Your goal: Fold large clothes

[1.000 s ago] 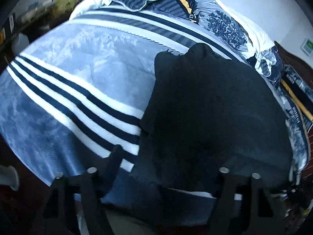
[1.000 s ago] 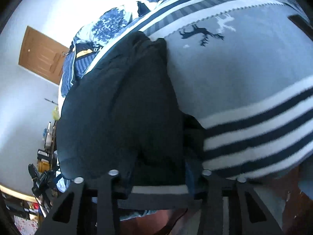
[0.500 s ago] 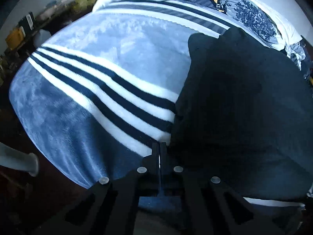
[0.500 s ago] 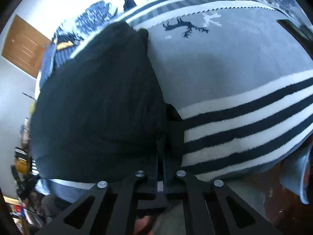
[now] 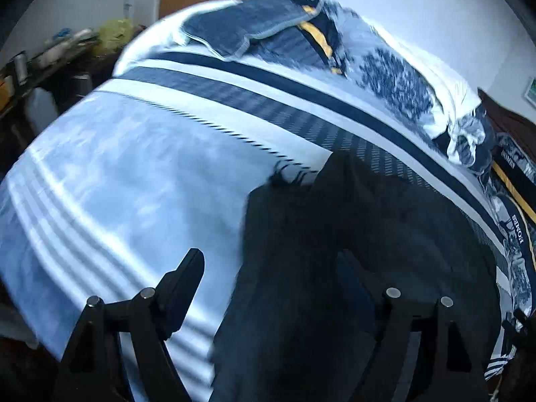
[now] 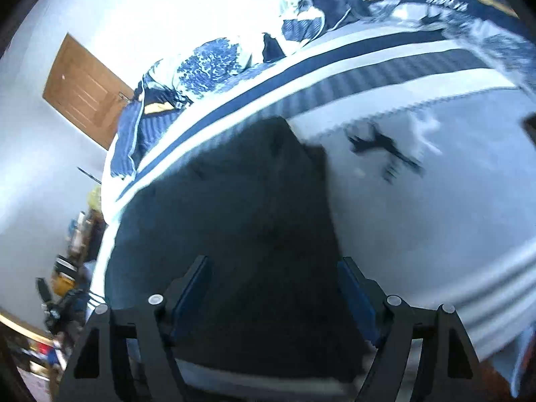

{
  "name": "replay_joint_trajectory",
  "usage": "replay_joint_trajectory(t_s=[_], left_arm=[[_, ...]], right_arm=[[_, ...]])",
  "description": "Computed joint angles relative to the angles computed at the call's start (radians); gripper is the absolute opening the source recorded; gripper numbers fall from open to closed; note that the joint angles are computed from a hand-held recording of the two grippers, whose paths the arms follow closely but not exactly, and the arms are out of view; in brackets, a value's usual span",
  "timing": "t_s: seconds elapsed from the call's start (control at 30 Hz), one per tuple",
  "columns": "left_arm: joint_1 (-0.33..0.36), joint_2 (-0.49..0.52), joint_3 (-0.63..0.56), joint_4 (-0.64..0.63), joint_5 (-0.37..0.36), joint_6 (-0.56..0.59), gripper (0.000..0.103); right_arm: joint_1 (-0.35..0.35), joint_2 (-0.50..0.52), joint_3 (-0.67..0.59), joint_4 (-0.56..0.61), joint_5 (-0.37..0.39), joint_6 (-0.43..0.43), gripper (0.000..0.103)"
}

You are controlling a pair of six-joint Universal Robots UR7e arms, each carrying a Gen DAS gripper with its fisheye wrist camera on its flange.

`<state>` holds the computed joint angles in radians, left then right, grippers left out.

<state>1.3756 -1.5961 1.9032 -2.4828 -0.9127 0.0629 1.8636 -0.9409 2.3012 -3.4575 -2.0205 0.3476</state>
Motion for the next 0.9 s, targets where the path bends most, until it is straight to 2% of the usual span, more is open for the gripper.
replay_joint_trajectory(t_s=[0.1,0.13,0.17,0.2,0.27,0.3,0.33,0.37,0.47,0.5,0.63,0.7,0.73,0.77,0.8,0.83,0.87,0.9], left_arm=[[0.015,0.114,-0.094,0.013,-0.009,0.022,0.076],[0.025,0.139,-0.119,0.032,-0.027,0.02,0.066],[0.034,0.163,-0.143,0.058,-0.041,0.011,0.052],[0.045,0.189,-0.173,0.09,-0.06,-0.003,0.042],[0.059,0.199,-0.183,0.111,-0.109,-0.008,0.001],[0.061,0.191,-0.164,0.071,-0.118,0.008,0.001],[0.063,0.178,-0.137,0.013,-0.131,0.033,0.001],[0.061,0.174,-0.121,-0.027,-0.117,0.05,0.001],[0.065,0.211,-0.132,-0.006,-0.005,0.0,0.0],[0.077,0.228,-0.144,0.021,0.007,-0.023,0.0],[0.084,0.189,-0.126,-0.016,-0.044,-0.046,0.0],[0.083,0.14,-0.103,-0.026,-0.091,-0.027,0.003],[0.086,0.115,-0.096,-0.008,-0.114,-0.022,0.016],[0.088,0.104,-0.095,0.005,-0.128,-0.021,0.044],[0.091,0.081,-0.082,0.018,-0.143,-0.019,0.06],[0.089,0.058,-0.059,0.006,-0.143,-0.008,0.076],[0.09,0.044,-0.045,-0.009,-0.144,0.002,0.076],[0.086,0.029,-0.031,0.003,-0.142,-0.003,0.076]], right_arm=[[-0.093,0.016,-0.101,0.088,0.089,-0.003,0.08],[-0.117,0.027,-0.134,0.112,0.107,0.004,0.077],[-0.138,0.029,-0.152,0.133,0.129,0.004,0.072],[-0.156,0.037,-0.174,0.155,0.147,0.002,0.068],[-0.174,0.062,-0.222,0.197,0.149,-0.009,0.046],[-0.183,0.07,-0.24,0.222,0.171,-0.024,0.041],[-0.187,0.075,-0.253,0.239,0.176,-0.036,0.023],[-0.176,0.078,-0.269,0.26,0.139,-0.051,0.006],[-0.149,0.096,-0.294,0.298,0.005,-0.029,0.004],[-0.15,0.109,-0.311,0.327,-0.035,-0.013,0.004],[-0.171,0.13,-0.324,0.33,0.006,0.021,0.003],[-0.143,0.115,-0.294,0.261,-0.007,0.027,0.004],[-0.129,0.101,-0.26,0.198,-0.002,0.025,0.006],[-0.12,0.091,-0.225,0.138,0.007,0.022,0.022],[-0.111,0.078,-0.174,0.057,0.025,0.018,0.039],[-0.104,0.072,-0.127,-0.017,0.037,0.013,0.083],[-0.096,0.062,-0.079,-0.078,0.038,0.006,0.088],[-0.09,0.06,-0.055,-0.096,0.044,0.001,0.088]])
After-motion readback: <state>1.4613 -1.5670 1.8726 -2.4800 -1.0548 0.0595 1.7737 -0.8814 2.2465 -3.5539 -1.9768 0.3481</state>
